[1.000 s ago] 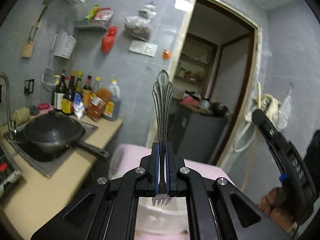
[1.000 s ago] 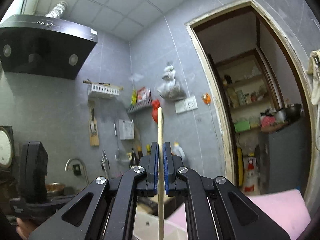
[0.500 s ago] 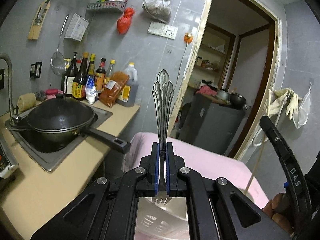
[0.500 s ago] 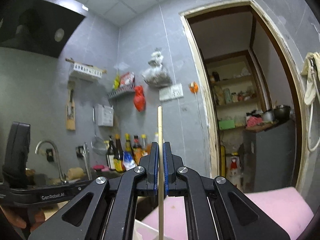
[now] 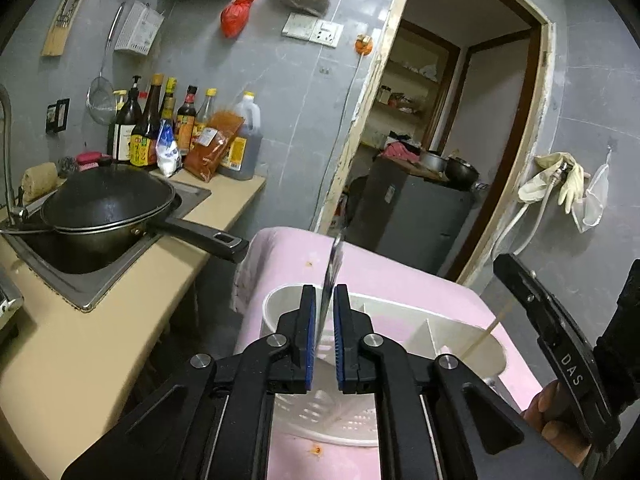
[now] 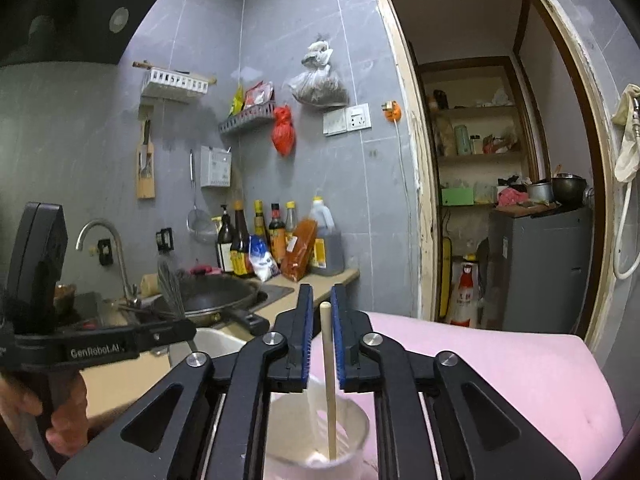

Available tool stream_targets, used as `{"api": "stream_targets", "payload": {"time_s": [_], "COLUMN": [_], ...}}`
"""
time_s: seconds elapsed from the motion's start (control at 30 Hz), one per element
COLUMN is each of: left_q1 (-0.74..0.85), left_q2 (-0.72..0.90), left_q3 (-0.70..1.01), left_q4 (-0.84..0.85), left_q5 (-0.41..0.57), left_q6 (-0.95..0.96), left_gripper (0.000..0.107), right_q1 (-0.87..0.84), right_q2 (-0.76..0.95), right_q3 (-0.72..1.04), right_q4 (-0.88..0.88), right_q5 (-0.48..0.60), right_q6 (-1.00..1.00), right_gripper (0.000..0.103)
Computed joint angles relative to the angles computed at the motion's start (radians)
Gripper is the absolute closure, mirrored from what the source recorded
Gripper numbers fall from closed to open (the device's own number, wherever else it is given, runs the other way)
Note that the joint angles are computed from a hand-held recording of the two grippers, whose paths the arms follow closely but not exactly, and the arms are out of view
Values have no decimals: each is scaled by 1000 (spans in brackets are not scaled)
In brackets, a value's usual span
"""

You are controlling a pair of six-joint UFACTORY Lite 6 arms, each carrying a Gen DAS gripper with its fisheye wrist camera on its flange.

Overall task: Organize utensils
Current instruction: 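Lift the fork with the left tool while the right tool drops the chopstick into the basket, then lower the fork into the white basket and open the left tool, then move the left tool to the metal peeler while the right tool approaches the spoons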

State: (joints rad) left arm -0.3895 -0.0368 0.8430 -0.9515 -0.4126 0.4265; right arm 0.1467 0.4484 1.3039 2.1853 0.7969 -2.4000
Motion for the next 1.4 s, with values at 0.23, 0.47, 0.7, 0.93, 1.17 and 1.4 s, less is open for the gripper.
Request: {"api": "stream_targets", "payload": {"time_s": [0.23, 0.47, 0.7, 0.93, 1.17, 1.4], "left_q1": [-99, -327, -485, -548, -557, -545], "left_q2": [-38, -1, 136, 256, 428, 612], "left_q3": [21, 51, 157, 260, 413, 600], "left_q4": [-189, -296, -338, -357, -434, -571], "left_q5": [-74, -358, -519, -471, -317, -166], "left_q6": [191, 265, 288, 286, 340, 476], "left_gripper": [65, 24, 12, 11, 11, 11], "right_q1": [-60, -189, -364, -520, -595, -618], "right_q2": [-66, -179, -265, -238, -128, -1], "right_q3": [-56, -142, -232, -220, -145, -22], "right_q4": [-53, -103, -149, -216, -298, -453], "right_q5": [15, 79, 158, 200, 144, 46], "right_q6": [39, 58, -19, -40, -48, 62], "right_gripper": [75, 30, 1, 0, 0, 0]}}
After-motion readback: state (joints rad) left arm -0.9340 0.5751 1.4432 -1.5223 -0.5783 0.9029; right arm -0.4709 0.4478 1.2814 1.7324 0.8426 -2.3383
